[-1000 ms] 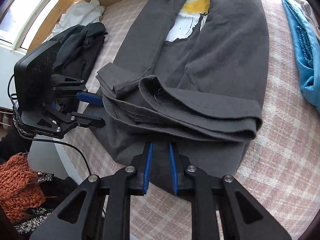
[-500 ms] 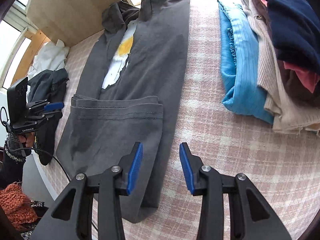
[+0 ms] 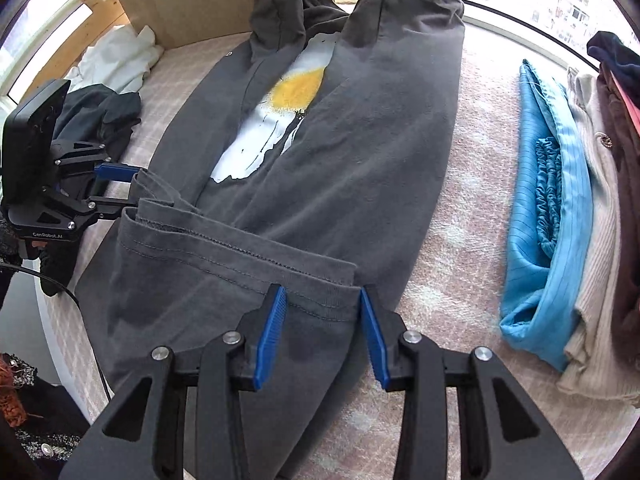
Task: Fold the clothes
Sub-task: 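Open both tools and move them to the new folded edge, then grasp the folded edge with both tools and fold it again toward the collar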
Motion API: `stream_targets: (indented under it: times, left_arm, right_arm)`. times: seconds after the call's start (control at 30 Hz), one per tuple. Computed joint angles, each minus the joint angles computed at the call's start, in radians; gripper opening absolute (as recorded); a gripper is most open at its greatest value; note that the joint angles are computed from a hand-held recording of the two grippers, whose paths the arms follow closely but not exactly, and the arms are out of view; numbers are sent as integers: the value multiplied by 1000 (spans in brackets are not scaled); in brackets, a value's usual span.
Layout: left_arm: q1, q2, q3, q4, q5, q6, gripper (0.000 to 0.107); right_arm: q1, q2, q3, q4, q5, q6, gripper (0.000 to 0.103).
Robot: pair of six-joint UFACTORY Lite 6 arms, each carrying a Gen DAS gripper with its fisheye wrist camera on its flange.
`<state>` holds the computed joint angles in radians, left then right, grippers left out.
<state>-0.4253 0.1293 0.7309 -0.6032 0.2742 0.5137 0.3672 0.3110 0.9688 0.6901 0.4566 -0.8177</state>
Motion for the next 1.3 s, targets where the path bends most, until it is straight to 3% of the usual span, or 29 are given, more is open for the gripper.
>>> stream_targets:
  times: [0.23,0.37,0.47,0.67,0.97,1.17,1.23,1.3]
  left_arm:
    - [-37,21,14,79,-33,-73,39]
    - [-54,-6,-1,129,-43,-119,24]
    - [-49,-8,-7,38,-43,-21,13]
    - [0,-13,-20,-204,-14,228,6]
    - [43,-188,-105,-50,8,50,5]
    - [61,-71,-90,-252,-41,245,5]
    - [56,-40,-79,-244,-57,232,10]
    - [60,-65,-84,-119,-57,91,20]
  right_arm:
    - [-5,-10,-14,40,3,-55,37]
    - [-2,-24,-30,80,1,-97,31]
    - [-15,-17,-29,126,14,-140,24]
    - [-66,-32,-48,221,62,-218,8]
    - [-142,-129,-99,182,91,-182,7]
    - [-82,-55,-77,44,-13,-45,7]
    - [-78,-94,-92,21,-14,-24,7]
    - [-93,-147,-108,5,13,-3,8]
